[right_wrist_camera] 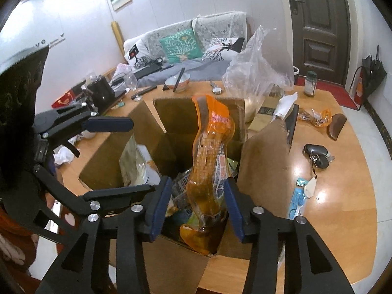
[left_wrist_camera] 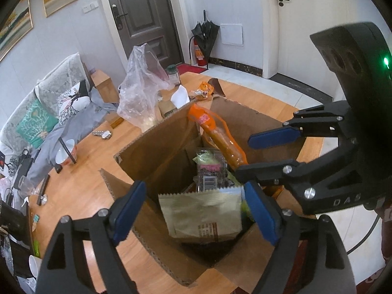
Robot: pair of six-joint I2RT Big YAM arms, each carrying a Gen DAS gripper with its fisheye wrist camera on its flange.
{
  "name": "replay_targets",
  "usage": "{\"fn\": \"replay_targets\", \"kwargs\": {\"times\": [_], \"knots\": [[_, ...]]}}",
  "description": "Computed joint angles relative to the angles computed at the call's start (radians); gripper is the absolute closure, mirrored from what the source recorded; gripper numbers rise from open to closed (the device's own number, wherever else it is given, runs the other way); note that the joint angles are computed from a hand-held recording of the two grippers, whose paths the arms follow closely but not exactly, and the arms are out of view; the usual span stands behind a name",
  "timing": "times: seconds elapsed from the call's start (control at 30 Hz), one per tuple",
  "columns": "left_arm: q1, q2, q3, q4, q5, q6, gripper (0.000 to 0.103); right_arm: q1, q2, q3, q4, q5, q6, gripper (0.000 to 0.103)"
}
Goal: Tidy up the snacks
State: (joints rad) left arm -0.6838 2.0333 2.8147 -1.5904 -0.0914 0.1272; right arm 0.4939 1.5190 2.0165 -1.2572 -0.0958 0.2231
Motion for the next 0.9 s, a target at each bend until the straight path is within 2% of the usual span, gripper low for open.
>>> {"fn": "replay_targets", "kwargs": {"times": [0.17,0.27,0.53,0.63,0.73,0.8,0.83,0.9], "knots": [[-0.007,-0.063,-0.115,0.064,-0.008,0.006,0.021,-0.002,-0.005,0.008,0.02,-0.012,0.026,0.057],[-0.004,-0.097,-0.162,0.099,0.016,0.003,0.021,-0.002,-0.011,0.015,0.029,-0.023,0.032,0.054],[0.009,-0.174,-0.24,0.187,0.036,-0.026,0.015,0.004,-0.019,0.069,0.051,-0.008,0.037,0.048],[0.027,-0.248,-0.339,0.265,0.049,-0.068,0.014,0.012,-0.024,0.085,0.055,-0.005,0.03,0.047],[0.05,-0.347,-0.475,0.371,0.027,-0.134,0.013,0.024,-0.048,0.07,0.091,0.01,0.022,0.038],[0.063,-0.403,-0.548,0.43,0.011,-0.171,0.009,0.043,-0.075,0.043,0.135,0.052,0.005,0.037],[0.068,-0.436,-0.592,0.465,-0.002,-0.193,0.004,0.057,-0.091,0.025,0.162,0.08,-0.013,0.037],[0.077,-0.503,-0.676,0.541,-0.034,-0.234,0.002,0.081,-0.119,-0.009,0.215,0.111,-0.04,0.033]]}}
